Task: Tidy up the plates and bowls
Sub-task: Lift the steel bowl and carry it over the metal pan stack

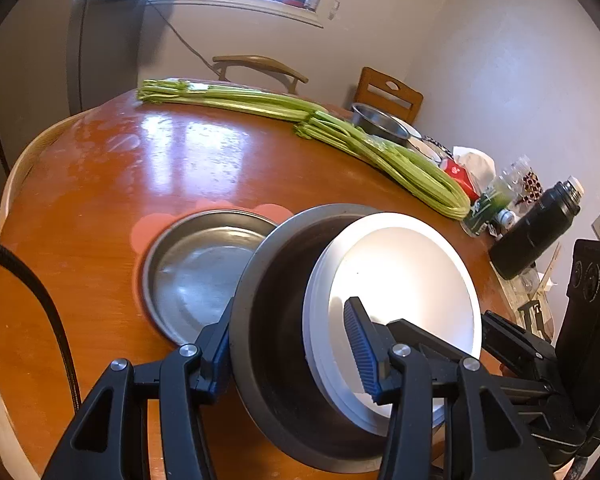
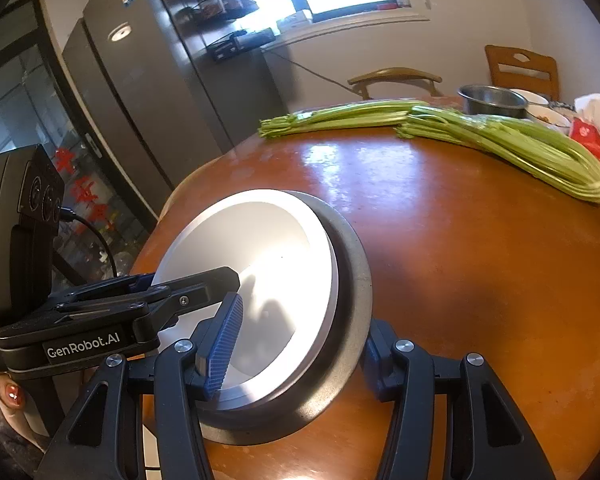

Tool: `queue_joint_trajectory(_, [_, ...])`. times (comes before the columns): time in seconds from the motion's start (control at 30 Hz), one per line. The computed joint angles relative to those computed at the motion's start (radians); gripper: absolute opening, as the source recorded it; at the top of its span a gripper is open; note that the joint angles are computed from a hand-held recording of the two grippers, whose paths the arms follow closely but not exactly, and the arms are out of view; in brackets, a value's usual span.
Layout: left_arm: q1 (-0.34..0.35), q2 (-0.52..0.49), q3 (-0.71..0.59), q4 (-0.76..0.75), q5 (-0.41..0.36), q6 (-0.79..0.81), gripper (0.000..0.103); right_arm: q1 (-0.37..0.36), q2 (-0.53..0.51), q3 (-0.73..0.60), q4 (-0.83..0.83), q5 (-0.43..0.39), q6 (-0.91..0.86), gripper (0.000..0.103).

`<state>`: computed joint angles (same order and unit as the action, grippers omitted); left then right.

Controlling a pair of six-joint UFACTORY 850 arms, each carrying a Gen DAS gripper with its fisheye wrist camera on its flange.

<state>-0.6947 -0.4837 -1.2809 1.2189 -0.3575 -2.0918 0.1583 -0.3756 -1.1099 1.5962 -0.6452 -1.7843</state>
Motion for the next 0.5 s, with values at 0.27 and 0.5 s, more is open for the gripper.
queue_joint_trajectory(0.27, [0.018,0.042,0.059,0.065,0.003,-0.077,0.05,0.041,-0.006,-0.018,-0.001,0.023,-0.008,0.056])
queue_joint_trajectory(0.5, [0.039,0.057,0.075,0.089,0.014,-0.092,0.05,0.064,-0.011,-0.033,0.007,0.041,-0.014,0.056])
